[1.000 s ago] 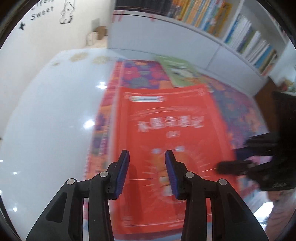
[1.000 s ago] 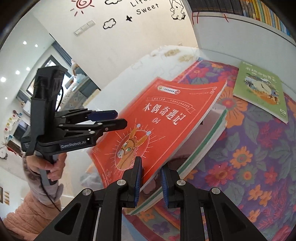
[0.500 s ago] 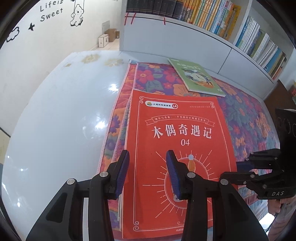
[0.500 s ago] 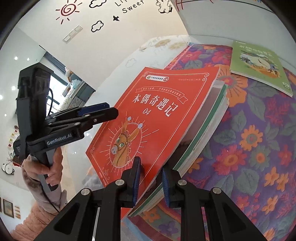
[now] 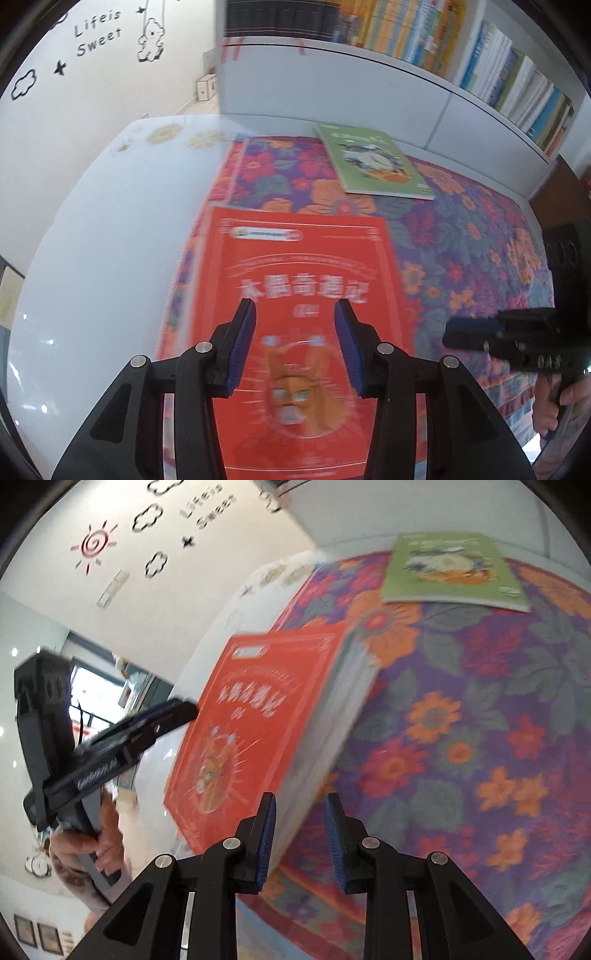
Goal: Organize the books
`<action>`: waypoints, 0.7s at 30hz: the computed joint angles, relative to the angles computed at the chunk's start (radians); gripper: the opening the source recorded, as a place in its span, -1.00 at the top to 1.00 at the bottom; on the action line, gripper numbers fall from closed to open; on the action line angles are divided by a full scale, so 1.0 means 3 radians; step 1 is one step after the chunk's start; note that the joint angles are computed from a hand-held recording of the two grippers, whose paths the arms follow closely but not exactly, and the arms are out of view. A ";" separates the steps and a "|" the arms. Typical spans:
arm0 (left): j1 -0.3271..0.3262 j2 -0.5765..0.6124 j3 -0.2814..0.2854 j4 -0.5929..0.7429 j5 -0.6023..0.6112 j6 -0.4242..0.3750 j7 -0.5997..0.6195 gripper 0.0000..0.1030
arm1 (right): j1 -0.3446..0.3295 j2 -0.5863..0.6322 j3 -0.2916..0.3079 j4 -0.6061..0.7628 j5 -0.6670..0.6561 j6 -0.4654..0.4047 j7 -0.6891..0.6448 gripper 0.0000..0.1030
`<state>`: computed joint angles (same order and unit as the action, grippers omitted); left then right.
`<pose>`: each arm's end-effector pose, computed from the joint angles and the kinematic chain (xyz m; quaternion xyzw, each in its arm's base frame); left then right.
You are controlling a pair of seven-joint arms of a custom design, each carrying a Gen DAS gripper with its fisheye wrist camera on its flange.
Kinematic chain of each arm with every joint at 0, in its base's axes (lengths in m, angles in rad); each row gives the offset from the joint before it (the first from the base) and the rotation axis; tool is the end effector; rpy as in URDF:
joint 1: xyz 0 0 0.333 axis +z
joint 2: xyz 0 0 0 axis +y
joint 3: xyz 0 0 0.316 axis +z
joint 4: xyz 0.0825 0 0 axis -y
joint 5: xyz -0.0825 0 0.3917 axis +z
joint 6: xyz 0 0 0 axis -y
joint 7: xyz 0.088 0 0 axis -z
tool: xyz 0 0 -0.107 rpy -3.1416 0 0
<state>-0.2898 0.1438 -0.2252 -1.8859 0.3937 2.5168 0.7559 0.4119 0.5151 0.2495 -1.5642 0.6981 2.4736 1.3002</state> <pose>0.5598 -0.3136 0.4827 -0.6956 0.6636 -0.2221 0.1624 0.5960 0.4234 0.3923 -0.7764 0.5152 0.1605 0.3258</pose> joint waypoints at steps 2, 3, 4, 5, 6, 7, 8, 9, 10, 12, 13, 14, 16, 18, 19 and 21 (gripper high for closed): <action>-0.0084 0.0122 -0.0022 0.0175 0.0106 -0.0066 -0.0101 0.19 | -0.0089 -0.0069 -0.0024 -0.0131 0.0096 0.0082 -0.0023 0.50; -0.0119 0.0171 -0.0029 0.0241 0.0133 -0.0076 -0.0134 0.19 | -0.0142 -0.0105 -0.0037 -0.0201 0.0150 0.0117 -0.0042 0.50; -0.0171 0.0268 -0.0053 0.0364 0.0136 -0.0097 -0.0154 0.18 | -0.0182 -0.0134 -0.0042 -0.0247 0.0195 0.0136 -0.0055 0.50; -0.0202 0.0336 -0.0069 0.0449 0.0118 -0.0104 -0.0125 0.18 | -0.0254 -0.0178 -0.0037 -0.0337 0.0299 0.0176 -0.0106 0.50; -0.0244 0.0397 -0.0080 0.0523 0.0120 -0.0093 -0.0110 0.18 | -0.0321 -0.0211 -0.0033 -0.0398 0.0396 0.0189 -0.0156 0.50; -0.0306 0.0466 -0.0083 0.0599 0.0161 -0.0059 -0.0133 0.18 | -0.0422 -0.0239 -0.0019 -0.0464 0.0558 0.0200 -0.0245 0.50; -0.0392 0.0550 -0.0068 0.0687 0.0251 -0.0032 -0.0202 0.15 | -0.0492 -0.0246 -0.0013 -0.0487 0.0685 0.0190 -0.0313 0.50; -0.0464 0.0609 -0.0041 0.0749 0.0329 -0.0029 -0.0279 0.13 | -0.0555 -0.0234 -0.0007 -0.0485 0.0823 0.0185 -0.0371 0.50; -0.0556 0.0683 -0.0003 0.0818 0.0437 -0.0038 -0.0407 0.13 | -0.0640 -0.0219 0.0007 -0.0489 0.1002 0.0170 -0.0455 0.50; -0.0694 0.0853 0.0029 0.0961 0.0555 -0.0064 -0.0552 0.13 | -0.0774 -0.0129 0.0008 -0.0409 0.1291 0.0104 -0.0587 0.50; -0.0733 0.0934 0.0029 0.1013 0.0560 -0.0046 -0.0581 0.13 | -0.0781 -0.0078 -0.0013 -0.0345 0.1319 0.0088 -0.0588 0.50; -0.0769 0.1032 0.0026 0.1070 0.0555 -0.0019 -0.0594 0.13 | -0.0795 0.0003 -0.0041 -0.0233 0.1319 0.0050 -0.0555 0.50; -0.0827 0.1178 0.0040 0.1172 0.0518 -0.0017 -0.0614 0.13 | -0.0841 0.0238 -0.0043 0.0066 0.1348 -0.0067 -0.0471 0.50; -0.0918 0.1281 0.0117 0.1249 0.0575 -0.0061 -0.0718 0.13 | -0.0898 0.0466 -0.0006 0.0339 0.1421 -0.0183 -0.0280 0.49; -0.0943 0.1333 0.0121 0.1328 0.0567 -0.0196 -0.0670 0.13 | -0.0907 0.0572 0.0005 0.0463 0.1437 -0.0202 -0.0145 0.43; -0.0974 0.1323 0.0159 0.1308 0.0624 -0.0202 -0.0684 0.13 | -0.0882 0.0835 0.0024 0.0796 0.1381 -0.0220 0.0106 0.40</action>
<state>-0.5819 0.5405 -0.1775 -1.4936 0.5810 2.4563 0.5508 0.1473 0.7657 0.2566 -1.3254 1.1124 2.4076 1.3320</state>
